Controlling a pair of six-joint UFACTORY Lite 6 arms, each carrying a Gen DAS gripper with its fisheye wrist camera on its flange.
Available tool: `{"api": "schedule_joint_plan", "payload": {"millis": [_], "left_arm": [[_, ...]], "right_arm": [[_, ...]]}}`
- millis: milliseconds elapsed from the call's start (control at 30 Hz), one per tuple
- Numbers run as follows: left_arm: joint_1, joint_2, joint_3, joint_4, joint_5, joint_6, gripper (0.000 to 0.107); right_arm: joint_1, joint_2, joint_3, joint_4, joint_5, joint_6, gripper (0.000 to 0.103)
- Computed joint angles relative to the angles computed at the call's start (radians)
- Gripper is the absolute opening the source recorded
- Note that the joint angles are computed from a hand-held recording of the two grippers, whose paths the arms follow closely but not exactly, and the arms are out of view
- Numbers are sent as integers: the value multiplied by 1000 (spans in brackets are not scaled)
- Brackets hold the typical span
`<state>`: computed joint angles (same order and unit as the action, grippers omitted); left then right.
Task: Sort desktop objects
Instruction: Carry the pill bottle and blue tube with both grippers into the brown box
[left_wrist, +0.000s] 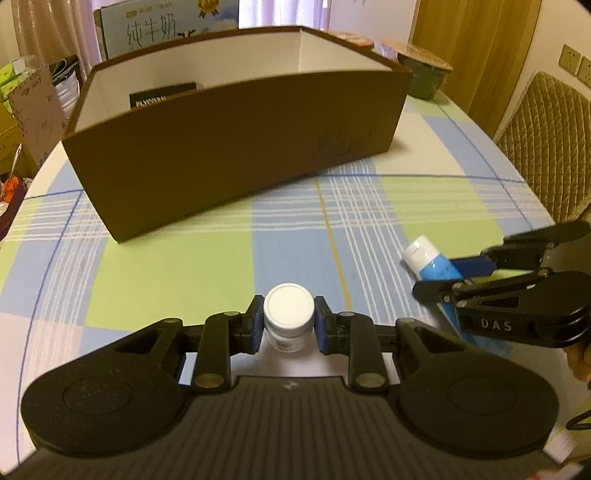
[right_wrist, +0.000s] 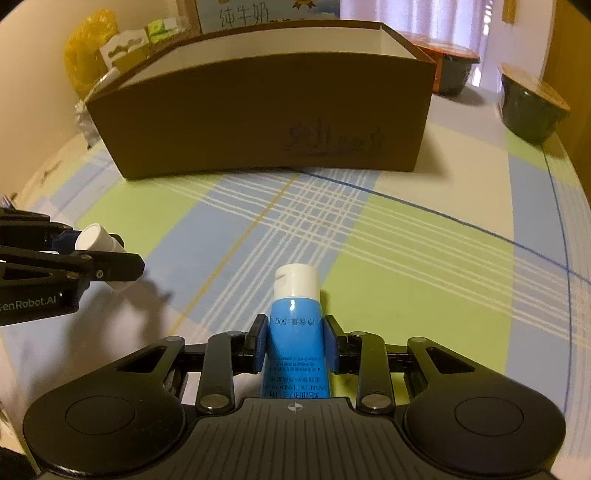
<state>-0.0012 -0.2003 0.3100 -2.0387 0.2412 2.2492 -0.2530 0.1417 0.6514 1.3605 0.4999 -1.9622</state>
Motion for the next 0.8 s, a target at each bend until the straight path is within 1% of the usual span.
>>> {"api": "schedule_joint_plan", "payload": {"millis": [100,233,367,500,633,800], "left_arm": [[33,-37,13,187,7,-184,23],[93,-90,45,470,51,-459,23],[137,-117,110,664,110,-633,23],[155,-93,210,771,147,-731,23],[186,-12,346,777,201,-745,23],[182,138,560,765,206,-748,23]], "right_arm": [[-14,-12,25,-75,55,116,28],[-15,-31,79,-149,129,251,28],[-3,-25,175,-192,198,364,28],[30,-6,307,-208,240,441,28],[69,55,471,-215,258,512,28],[141,200,738,-244,223,593,28]]}}
